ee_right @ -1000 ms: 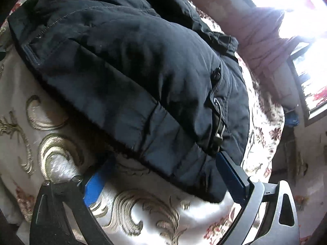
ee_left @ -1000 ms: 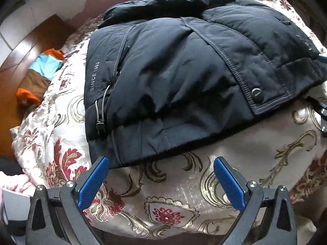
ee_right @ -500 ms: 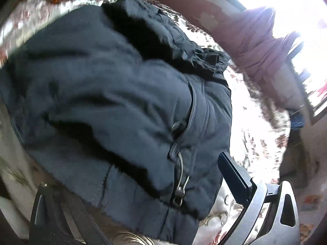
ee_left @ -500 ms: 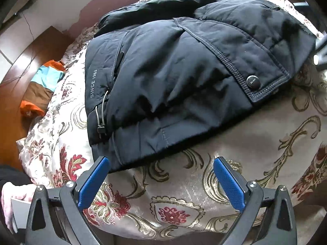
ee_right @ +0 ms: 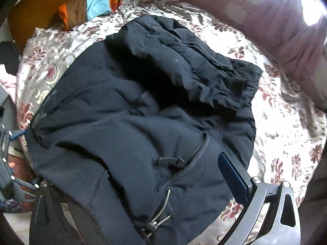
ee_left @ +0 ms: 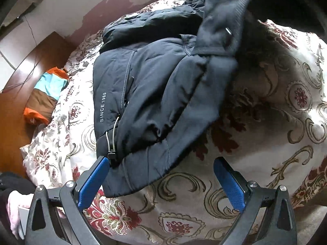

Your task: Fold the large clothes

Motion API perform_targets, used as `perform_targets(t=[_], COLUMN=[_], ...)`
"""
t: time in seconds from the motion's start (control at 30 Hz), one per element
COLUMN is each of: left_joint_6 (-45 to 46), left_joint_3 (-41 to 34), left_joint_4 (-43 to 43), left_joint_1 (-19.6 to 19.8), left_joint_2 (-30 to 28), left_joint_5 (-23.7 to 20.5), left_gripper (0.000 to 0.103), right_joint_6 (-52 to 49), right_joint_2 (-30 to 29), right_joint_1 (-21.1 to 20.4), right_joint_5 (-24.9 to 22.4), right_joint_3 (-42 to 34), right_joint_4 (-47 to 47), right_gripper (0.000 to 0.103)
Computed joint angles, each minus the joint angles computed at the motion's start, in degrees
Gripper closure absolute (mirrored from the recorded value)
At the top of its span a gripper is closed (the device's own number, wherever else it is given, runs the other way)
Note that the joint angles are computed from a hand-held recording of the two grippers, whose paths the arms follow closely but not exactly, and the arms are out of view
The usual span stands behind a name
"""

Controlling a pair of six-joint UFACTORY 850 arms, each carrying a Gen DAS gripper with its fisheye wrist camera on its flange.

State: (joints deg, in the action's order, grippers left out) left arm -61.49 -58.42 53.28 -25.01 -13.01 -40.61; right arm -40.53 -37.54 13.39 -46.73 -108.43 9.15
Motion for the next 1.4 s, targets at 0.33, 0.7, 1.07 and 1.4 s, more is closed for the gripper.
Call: perform_targets(t=[0.33,0.7,1.07,1.4], left_joint_6=[-1.5,-5.7,-5.9,2.4], left_joint_3=[-3.5,-9.4,-13.5,-28.2], left_joint_4=[2.0,6.7,13.7,16.3], left_joint_1=[0.8,3.3,5.5,6.6], left_joint_2=[-3.4,-7.0,-5.3,-12.6], left_joint_5=[-4.4,-11.2,-9.8,-10.3], left_gripper=[0.001,0.001,0.020,0.029], right_joint_6=[7.5,10.1,5.4,-5.4], right_joint_2=[-14.8,-21.6,-11.0,-13.5], right_joint_1=[-1.5,-2.9,-6.9,-8.5], right_joint_5=[-18.1,-21.3,-12.3,-19.5], right_joint_3=[-24.3,-35.7,-16.4,-22.7], right_joint_4=[6.4,9.8,14.7,17.0], right_gripper=[0.003,0.003,0.003,0.078])
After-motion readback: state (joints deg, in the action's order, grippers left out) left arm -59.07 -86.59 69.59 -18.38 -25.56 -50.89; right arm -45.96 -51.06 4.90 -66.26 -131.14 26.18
